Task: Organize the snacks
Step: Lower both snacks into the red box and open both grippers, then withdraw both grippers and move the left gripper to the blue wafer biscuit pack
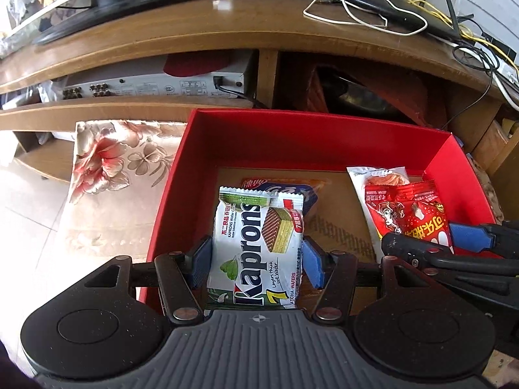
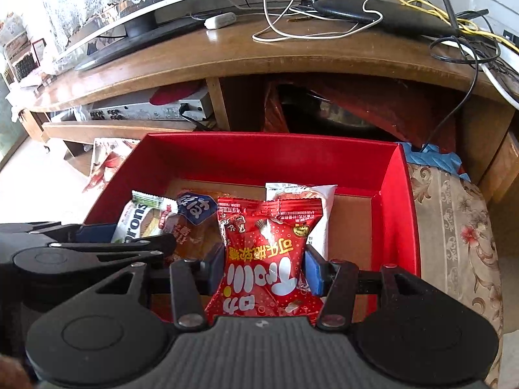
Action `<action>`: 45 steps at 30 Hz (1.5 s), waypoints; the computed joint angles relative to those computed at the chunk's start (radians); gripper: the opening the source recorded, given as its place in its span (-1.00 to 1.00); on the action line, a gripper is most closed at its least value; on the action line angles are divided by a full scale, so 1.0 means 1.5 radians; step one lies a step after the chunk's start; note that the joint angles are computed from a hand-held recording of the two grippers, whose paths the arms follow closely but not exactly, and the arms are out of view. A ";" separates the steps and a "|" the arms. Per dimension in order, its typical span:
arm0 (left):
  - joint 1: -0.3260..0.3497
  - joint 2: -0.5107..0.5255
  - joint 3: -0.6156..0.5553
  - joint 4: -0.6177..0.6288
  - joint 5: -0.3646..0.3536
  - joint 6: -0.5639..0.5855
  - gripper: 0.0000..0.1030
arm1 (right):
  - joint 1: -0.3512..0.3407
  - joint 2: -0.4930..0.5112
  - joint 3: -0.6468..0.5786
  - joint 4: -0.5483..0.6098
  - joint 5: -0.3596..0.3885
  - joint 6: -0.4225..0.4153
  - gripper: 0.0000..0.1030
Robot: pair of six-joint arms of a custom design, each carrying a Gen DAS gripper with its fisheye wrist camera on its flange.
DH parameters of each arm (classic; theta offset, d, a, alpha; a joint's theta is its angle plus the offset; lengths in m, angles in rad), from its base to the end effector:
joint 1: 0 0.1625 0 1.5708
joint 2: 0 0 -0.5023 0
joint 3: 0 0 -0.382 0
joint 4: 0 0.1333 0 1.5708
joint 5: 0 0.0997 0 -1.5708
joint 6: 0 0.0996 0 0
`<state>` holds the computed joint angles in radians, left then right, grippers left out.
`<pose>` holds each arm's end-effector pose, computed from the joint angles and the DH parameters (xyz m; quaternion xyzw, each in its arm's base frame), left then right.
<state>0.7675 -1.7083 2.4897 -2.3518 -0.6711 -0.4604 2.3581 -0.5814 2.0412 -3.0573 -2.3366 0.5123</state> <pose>-0.0706 -0.3618 0.3290 0.1537 0.8873 -0.2567 0.3510 0.4447 -0.3523 -0.0104 0.1222 -0.9194 0.2359 0.2900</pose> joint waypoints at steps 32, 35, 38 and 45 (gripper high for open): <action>-0.067 -0.065 0.005 0.089 0.023 -0.063 0.44 | 0.037 -0.025 0.003 0.042 -0.020 0.052 0.05; -0.083 -0.086 0.004 0.122 0.021 -0.076 0.44 | 0.049 -0.030 0.003 0.057 -0.021 0.062 0.05; -0.100 -0.112 0.004 0.163 0.016 -0.099 0.44 | 0.059 -0.035 0.004 0.076 -0.015 0.075 0.05; -0.143 -0.175 0.002 0.291 -0.007 -0.174 0.43 | 0.081 -0.047 0.012 0.118 0.008 0.112 0.05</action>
